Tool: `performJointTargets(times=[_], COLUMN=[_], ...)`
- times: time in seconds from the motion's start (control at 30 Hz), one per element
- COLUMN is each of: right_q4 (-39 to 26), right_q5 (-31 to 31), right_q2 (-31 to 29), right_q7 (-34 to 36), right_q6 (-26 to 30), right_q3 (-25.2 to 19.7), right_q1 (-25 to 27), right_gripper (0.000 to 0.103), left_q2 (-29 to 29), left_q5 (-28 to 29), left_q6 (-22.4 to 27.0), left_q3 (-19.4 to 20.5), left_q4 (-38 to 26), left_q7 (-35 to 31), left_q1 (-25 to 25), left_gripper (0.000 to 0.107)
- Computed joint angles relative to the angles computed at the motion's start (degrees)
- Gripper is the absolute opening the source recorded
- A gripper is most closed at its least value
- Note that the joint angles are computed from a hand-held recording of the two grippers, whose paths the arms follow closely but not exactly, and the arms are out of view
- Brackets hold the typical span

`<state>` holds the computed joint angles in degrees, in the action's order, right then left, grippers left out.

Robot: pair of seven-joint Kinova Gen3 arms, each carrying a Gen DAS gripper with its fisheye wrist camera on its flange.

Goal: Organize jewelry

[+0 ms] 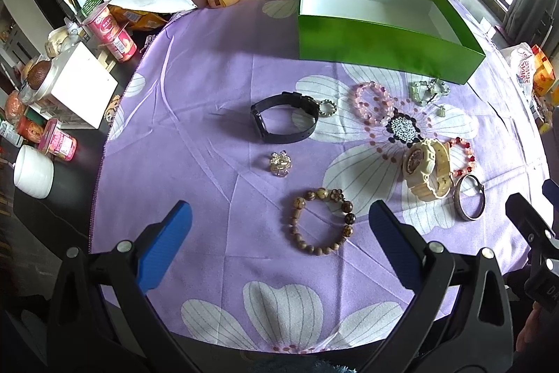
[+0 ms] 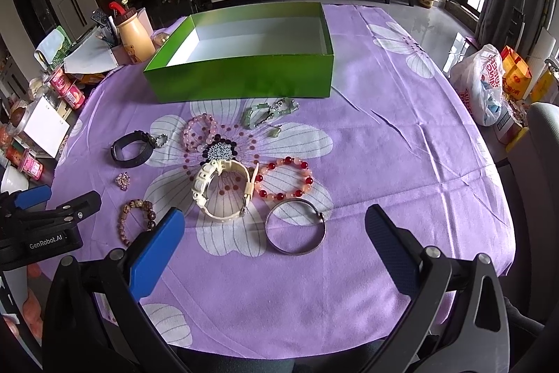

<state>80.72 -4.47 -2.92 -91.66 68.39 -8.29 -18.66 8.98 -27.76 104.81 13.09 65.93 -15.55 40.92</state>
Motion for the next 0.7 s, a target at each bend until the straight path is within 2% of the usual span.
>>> performJointTargets(times=[0.7], right_q4=[0.2], right_q5=[-0.29], right_q2=[0.16], right_q7=[-0.13], right_q6=[-0.03], right_q3=[-0.08], right_q1=[-0.15], right_gripper=[0.102], left_q2=[0.27], left_q5=[-0.68], left_q6=[-0.42], left_q3=[0.09], left_q4=[0.36], left_q7=[-0.85], left_q1=[0.47], left_gripper=[0.101])
